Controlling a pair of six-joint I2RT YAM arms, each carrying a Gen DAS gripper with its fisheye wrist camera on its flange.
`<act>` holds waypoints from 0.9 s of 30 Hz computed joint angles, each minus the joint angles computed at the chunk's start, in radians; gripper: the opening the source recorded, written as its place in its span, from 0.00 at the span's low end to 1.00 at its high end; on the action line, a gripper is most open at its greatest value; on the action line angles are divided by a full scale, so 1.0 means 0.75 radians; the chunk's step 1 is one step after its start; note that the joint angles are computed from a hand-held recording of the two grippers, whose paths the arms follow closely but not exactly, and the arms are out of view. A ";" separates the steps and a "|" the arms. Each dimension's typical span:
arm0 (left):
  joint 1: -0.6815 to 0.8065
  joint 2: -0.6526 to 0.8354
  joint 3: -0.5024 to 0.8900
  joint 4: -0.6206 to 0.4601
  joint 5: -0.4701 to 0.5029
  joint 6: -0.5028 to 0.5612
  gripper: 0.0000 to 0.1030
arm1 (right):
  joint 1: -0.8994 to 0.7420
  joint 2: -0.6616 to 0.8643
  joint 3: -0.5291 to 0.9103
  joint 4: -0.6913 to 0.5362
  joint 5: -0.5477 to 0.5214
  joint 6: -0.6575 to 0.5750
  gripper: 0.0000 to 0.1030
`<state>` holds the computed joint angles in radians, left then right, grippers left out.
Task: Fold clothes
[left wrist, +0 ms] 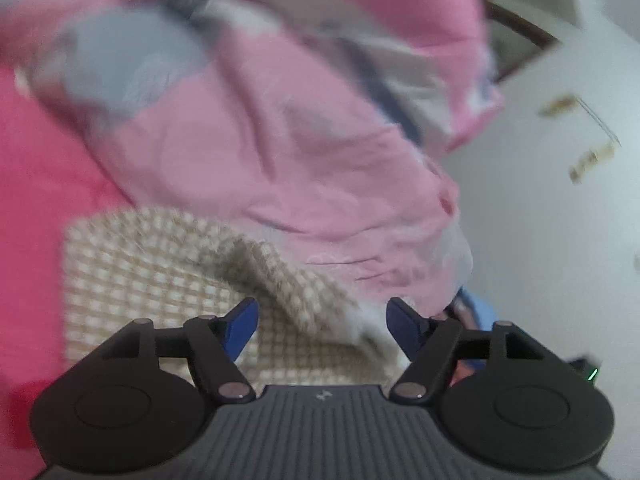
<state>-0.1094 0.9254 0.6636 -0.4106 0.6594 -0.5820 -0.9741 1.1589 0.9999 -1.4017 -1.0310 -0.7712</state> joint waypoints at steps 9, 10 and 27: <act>-0.165 0.465 0.074 0.261 -0.024 -0.201 0.56 | 0.434 0.144 -0.166 0.609 0.082 0.863 0.70; -0.188 0.467 0.066 0.281 -0.044 -0.178 0.44 | 0.456 0.143 -0.183 0.662 0.079 0.895 0.66; -0.401 0.317 -0.207 0.582 -0.440 0.188 0.31 | 0.527 0.168 -0.370 1.217 0.106 0.779 0.21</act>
<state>-0.4101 1.1633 0.5082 0.0258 0.3294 -0.4409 -0.5790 1.2848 0.7226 -0.4889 -0.9517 -0.1867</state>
